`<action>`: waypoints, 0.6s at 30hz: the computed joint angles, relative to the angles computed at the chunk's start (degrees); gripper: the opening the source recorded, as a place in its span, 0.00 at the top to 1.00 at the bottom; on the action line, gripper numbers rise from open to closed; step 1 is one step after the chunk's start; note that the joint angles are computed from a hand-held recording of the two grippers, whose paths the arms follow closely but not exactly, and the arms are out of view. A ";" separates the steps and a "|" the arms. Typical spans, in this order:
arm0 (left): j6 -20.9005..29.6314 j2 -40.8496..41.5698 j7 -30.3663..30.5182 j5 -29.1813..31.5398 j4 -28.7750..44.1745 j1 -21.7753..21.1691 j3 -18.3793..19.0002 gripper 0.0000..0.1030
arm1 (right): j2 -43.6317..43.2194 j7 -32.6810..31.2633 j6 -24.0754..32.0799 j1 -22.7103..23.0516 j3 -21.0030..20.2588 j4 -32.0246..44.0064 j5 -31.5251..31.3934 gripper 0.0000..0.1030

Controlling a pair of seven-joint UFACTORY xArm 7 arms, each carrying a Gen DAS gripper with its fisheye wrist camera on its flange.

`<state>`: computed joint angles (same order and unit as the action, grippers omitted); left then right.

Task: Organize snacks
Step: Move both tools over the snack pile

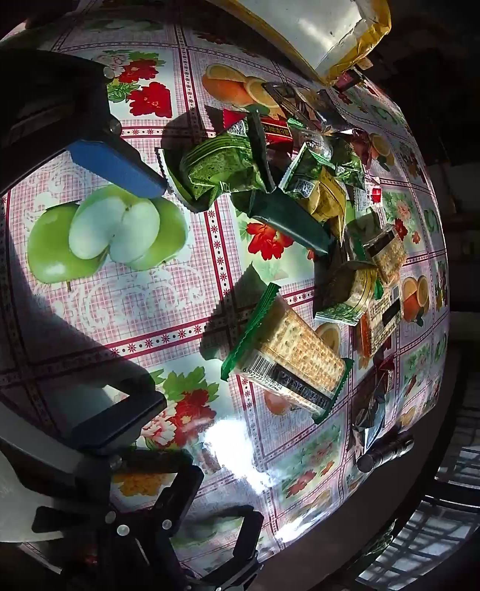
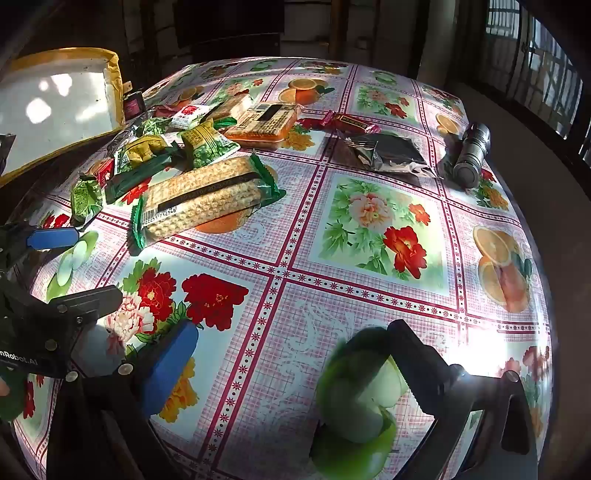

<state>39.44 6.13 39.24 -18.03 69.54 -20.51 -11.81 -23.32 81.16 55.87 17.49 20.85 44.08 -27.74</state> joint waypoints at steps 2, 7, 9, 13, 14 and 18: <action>0.38 0.09 -0.11 0.22 0.21 -0.01 0.04 0.00 | -0.02 0.05 -0.03 0.00 0.00 -0.03 -0.06 0.01; -0.05 0.02 -0.56 0.34 -0.08 -0.07 0.05 0.00 | 0.00 0.08 0.04 0.01 0.02 -0.01 -0.14 0.01; -0.12 -0.18 -0.40 0.19 -0.39 -0.01 0.07 0.00 | -0.02 0.02 0.03 0.02 -0.03 -0.02 -0.13 0.01; -0.18 -0.14 -0.29 0.12 -0.45 -0.01 0.07 0.00 | 0.01 0.08 0.06 0.00 0.03 0.01 -0.17 0.01; -0.14 -0.16 -0.16 0.00 -0.44 0.04 0.08 0.00 | 0.01 0.09 0.06 0.01 0.03 0.01 -0.17 0.01; 0.00 -0.25 0.13 -0.25 -0.47 0.17 0.13 0.00 | 0.02 0.09 0.07 0.04 0.00 0.01 -0.18 0.01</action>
